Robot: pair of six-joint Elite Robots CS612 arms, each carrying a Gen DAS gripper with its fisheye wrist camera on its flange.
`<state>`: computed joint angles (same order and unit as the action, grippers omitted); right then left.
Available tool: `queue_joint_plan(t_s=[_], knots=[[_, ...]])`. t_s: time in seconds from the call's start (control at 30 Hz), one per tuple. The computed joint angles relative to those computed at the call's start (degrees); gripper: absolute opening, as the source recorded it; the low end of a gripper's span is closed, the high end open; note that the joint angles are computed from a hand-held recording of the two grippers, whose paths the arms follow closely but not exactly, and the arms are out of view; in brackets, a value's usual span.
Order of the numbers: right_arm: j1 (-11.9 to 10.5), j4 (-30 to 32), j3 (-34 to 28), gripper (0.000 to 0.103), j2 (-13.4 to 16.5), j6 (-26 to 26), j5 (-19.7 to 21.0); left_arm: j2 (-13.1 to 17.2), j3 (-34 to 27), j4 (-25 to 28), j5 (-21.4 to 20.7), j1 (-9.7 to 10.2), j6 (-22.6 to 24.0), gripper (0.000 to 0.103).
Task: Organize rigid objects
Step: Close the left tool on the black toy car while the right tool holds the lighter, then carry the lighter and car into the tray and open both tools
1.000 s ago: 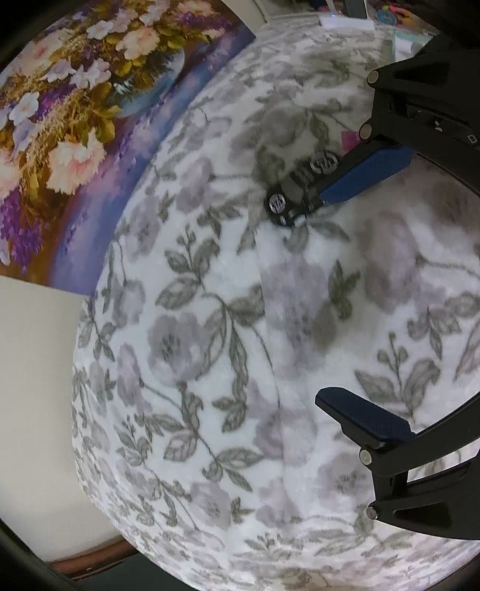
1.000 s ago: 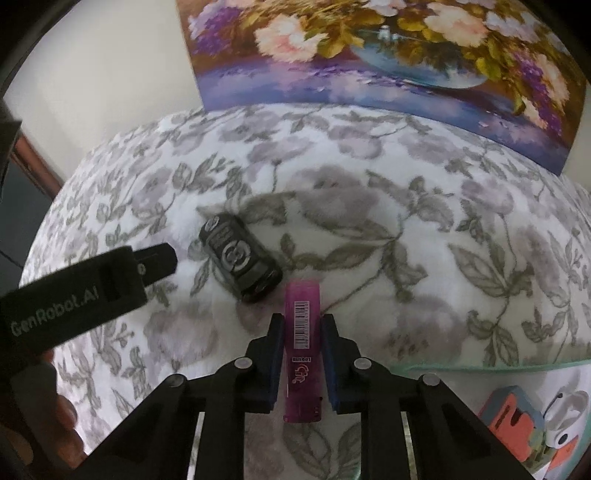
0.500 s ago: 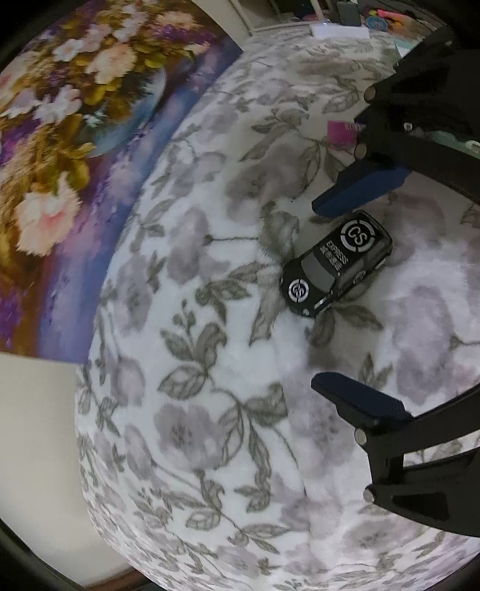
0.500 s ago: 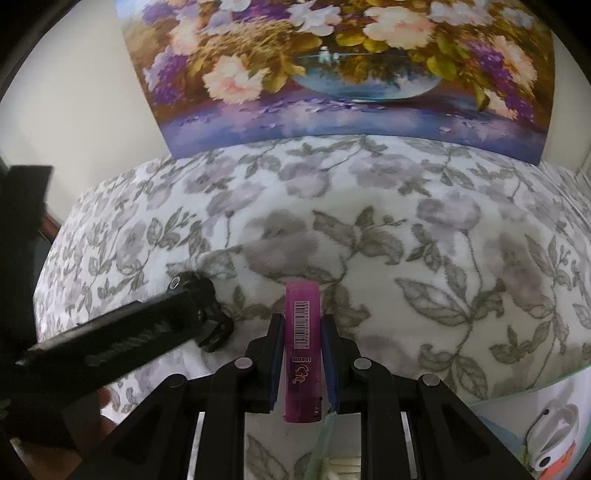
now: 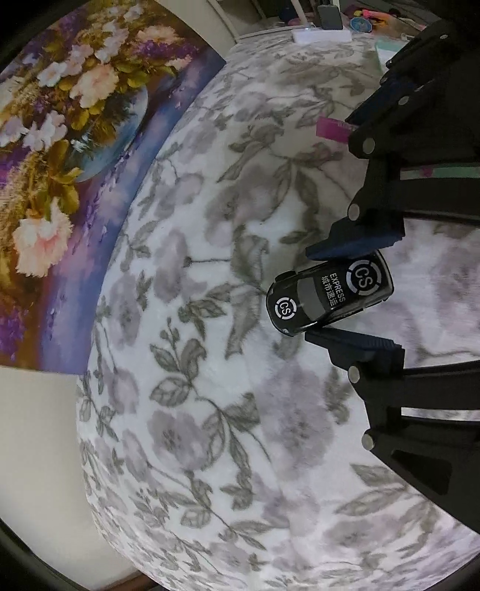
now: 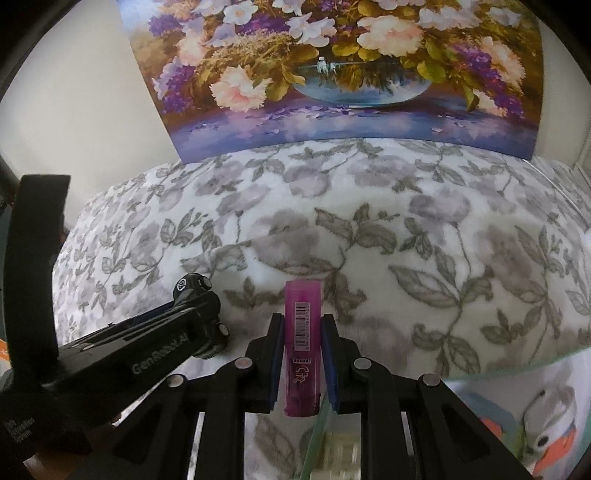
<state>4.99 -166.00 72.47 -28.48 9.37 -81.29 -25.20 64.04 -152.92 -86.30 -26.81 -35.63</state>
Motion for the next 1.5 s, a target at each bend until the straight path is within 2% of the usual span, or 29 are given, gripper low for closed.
queue_joint_plan(t_s=[0.3, 0.5, 0.77, 0.97, 1.17, 1.3, 1.4, 1.5], knots=[[-0.05, -3.32, 7.91, 0.021, -5.19, 0.88, 0.37, -6.73, 10.07, -8.17, 1.73, -1.24, -1.91, 0.039], [-0.68, -9.14, 15.28, 0.021, -9.43, 3.14, 0.59, -11.2, 16.83, -14.46, 4.21, -3.33, -0.66, 0.039], [-2.19, -15.34, 24.23, 0.021, -14.02, 5.84, -0.41, -14.46, 22.76, -18.76, 4.35, -5.91, 2.28, 0.039], [-3.53, -17.99, 29.05, 0.021, -16.1, 7.74, -2.7, -15.24, 24.59, -18.64, 3.87, -8.11, 5.45, 0.039], [-4.71, -16.51, 32.03, 0.021, -16.78, 9.08, -4.34, -15.1, 25.19, -16.7, 2.22, -9.91, 8.45, 0.039], [-5.21, -14.08, 32.7, 0.021, -16.73, 9.18, -5.29, -14.39, 24.61, -13.66, 1.09, -10.85, 10.04, 0.039], [-5.52, -11.63, 32.39, 0.021, -16.26, 9.24, -4.87, -13.5, 23.62, -11.17, -0.87, -11.01, 10.43, 0.039], [-5.49, -10.59, 32.12, 0.021, -16.0, 8.84, -5.09, -12.64, 22.4, -7.75, -1.11, -11.21, 11.02, 0.039]])
